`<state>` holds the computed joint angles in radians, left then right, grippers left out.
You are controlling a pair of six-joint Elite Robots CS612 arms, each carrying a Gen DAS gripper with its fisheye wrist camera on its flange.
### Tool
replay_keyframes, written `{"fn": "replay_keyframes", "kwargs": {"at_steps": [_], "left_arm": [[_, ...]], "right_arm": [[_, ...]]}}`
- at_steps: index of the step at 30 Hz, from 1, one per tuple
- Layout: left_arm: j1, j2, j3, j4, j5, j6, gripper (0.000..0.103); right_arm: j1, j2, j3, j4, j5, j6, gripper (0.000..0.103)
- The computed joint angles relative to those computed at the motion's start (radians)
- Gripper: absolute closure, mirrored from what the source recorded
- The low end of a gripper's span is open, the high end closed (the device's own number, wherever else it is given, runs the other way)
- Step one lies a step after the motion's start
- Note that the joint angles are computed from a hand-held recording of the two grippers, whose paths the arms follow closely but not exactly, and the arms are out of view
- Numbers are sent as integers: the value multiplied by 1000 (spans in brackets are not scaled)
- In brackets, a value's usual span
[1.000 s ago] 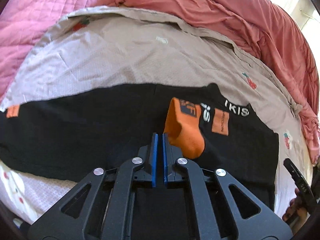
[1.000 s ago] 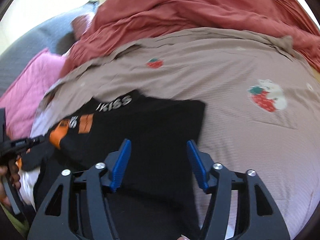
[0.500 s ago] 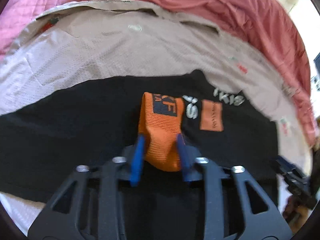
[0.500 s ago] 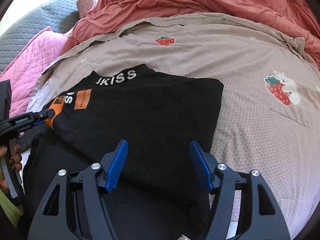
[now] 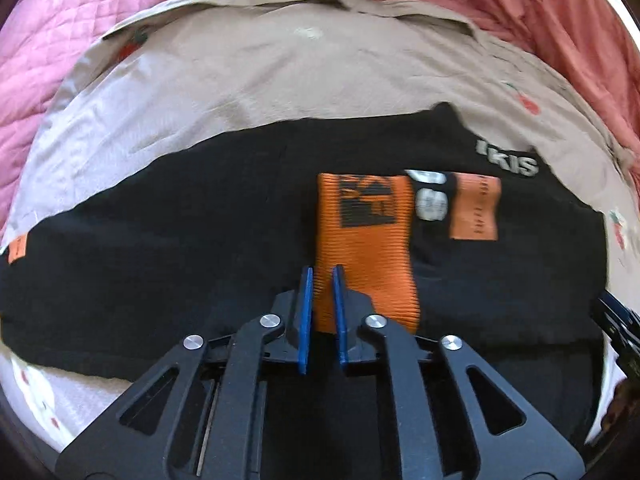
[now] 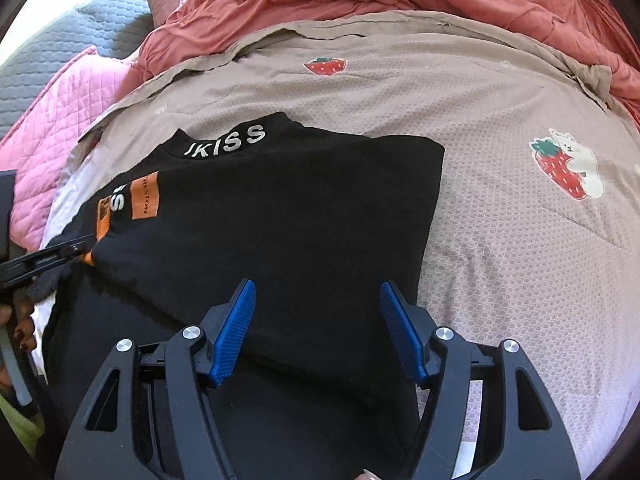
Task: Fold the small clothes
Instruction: 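Grasp the folded orange cuff with the left tool and lay it flat, then move the left tool to the other sleeve's orange cuff and grasp it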
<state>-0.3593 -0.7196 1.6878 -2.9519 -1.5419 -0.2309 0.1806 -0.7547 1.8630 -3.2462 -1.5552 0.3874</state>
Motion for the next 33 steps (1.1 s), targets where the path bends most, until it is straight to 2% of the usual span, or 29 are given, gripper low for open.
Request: {"fn": "replay_keyframes", "kwargs": {"at_steps": [5, 7, 9, 10, 11, 15, 18, 21, 23, 25, 28, 33], "left_arm": [[-4, -38, 65, -134, 34, -20, 95], [-21, -59, 100, -205, 55, 11, 95], [-41, -71, 122, -262, 54, 63, 90], [-48, -72, 124, -268, 47, 77, 79], [-56, -72, 124, -269, 35, 97, 70], [-85, -48, 89, -196, 36, 156, 66], [-90, -19, 51, -112, 39, 155, 55], [-88, 6, 22, -38, 74, 128, 38], [-74, 12, 14, -30, 40, 88, 32], [-66, 10, 18, -37, 15, 71, 31], [-69, 1, 32, -51, 23, 74, 29], [-64, -20, 53, -58, -20, 51, 15]], "right_arm": [[-2, -3, 7, -37, -8, 11, 39], [0, -5, 9, -54, -18, 9, 34], [2, -5, 11, -69, -21, 0, 33], [4, -5, 10, -71, -24, -7, 33], [5, -4, 9, -70, -23, -12, 33], [4, -2, 5, -39, -9, -17, 33], [1, -1, -1, -6, -2, -14, 33], [-1, 4, -6, 12, 5, -15, 33], [-1, 10, -11, 20, 11, -22, 32], [-1, 13, -14, 26, 11, -25, 31], [2, 10, -14, 28, 12, -34, 28], [0, 4, -5, -1, 27, -19, 20]]}}
